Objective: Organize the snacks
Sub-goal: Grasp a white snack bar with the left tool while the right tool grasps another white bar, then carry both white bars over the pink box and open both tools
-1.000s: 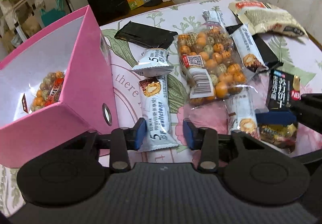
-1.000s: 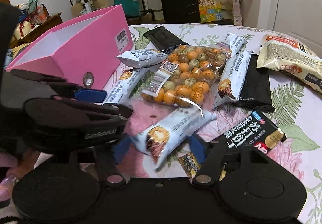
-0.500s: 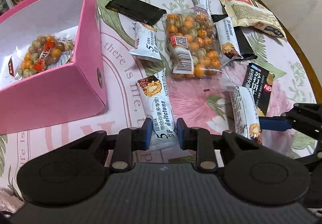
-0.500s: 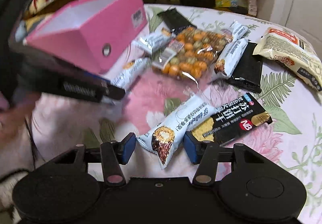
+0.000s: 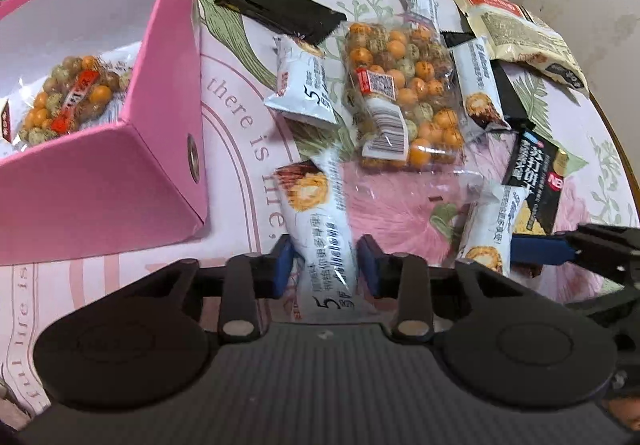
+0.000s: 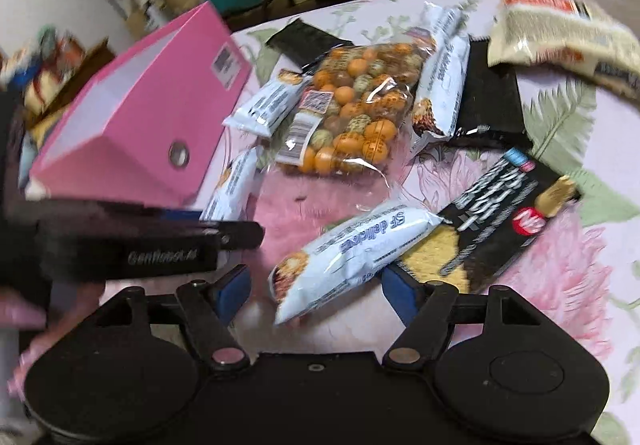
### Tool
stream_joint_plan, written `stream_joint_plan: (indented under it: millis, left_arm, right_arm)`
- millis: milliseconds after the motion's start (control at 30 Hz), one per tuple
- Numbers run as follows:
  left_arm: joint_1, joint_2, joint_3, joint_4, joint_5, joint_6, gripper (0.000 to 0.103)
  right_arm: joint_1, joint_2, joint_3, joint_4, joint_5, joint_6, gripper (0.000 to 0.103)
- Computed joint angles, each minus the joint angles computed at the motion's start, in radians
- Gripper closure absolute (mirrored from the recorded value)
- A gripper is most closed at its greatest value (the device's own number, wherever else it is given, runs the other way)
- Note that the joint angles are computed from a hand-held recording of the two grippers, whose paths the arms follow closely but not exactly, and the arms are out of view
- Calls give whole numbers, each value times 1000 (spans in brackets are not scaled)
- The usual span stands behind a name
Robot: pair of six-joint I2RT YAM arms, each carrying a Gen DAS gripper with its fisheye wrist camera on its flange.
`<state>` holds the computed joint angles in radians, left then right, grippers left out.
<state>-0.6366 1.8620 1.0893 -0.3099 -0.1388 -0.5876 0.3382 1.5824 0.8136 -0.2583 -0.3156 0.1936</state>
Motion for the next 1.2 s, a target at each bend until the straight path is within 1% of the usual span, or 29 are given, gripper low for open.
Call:
stream_joint_plan:
  millis: [67, 133, 167, 233, 333, 367, 467, 600, 767, 900, 1000, 1200]
  left_arm:
    - [9, -10, -6, 3, 21, -13, 78]
    - [21, -17, -14, 3, 51, -19, 79]
    - [26, -22, -20, 3, 60, -26, 79]
    - [29, -30, -24, -5, 69, -36, 79]
    - [21, -55, -26, -27, 72, -39, 79]
    - [16, -65, -22, -42, 67, -39, 79]
    - [5, -92, -5, -96, 65, -39, 79]
    - [-17, -127, 12, -162, 59, -51, 79]
    - [-48, -183, -1, -201, 57, -71, 79]
    - [-78, -209, -20, -221, 23, -89, 79]
    - [-87, -233, -47, -226, 20, -111, 79]
    - [-102, -310, -87, -257, 5, -144, 79]
  right_arm:
    - [-1, 14, -15, 39, -3, 31, 27]
    - [-1, -3, -46, 80, 12, 61, 37]
    - [-13, -6, -53, 87, 1, 72, 41]
    - [-45, -11, -61, 87, -23, 89, 62]
    - [-100, -17, -57, 51, -87, 71, 68]
    - [-108, -28, -58, 34, -93, 57, 69]
    - [-94, -63, -48, -38, -62, 14, 70]
    - [-79, -106, -35, -126, -52, -16, 72]
    - [-80, -164, -20, -230, -57, -59, 72]
    - [-71, -218, -2, -310, -46, -113, 72]
    - [-61, -244, 12, -350, -37, -142, 72]
    - [-45, -277, 65, -431, -55, -220, 74]
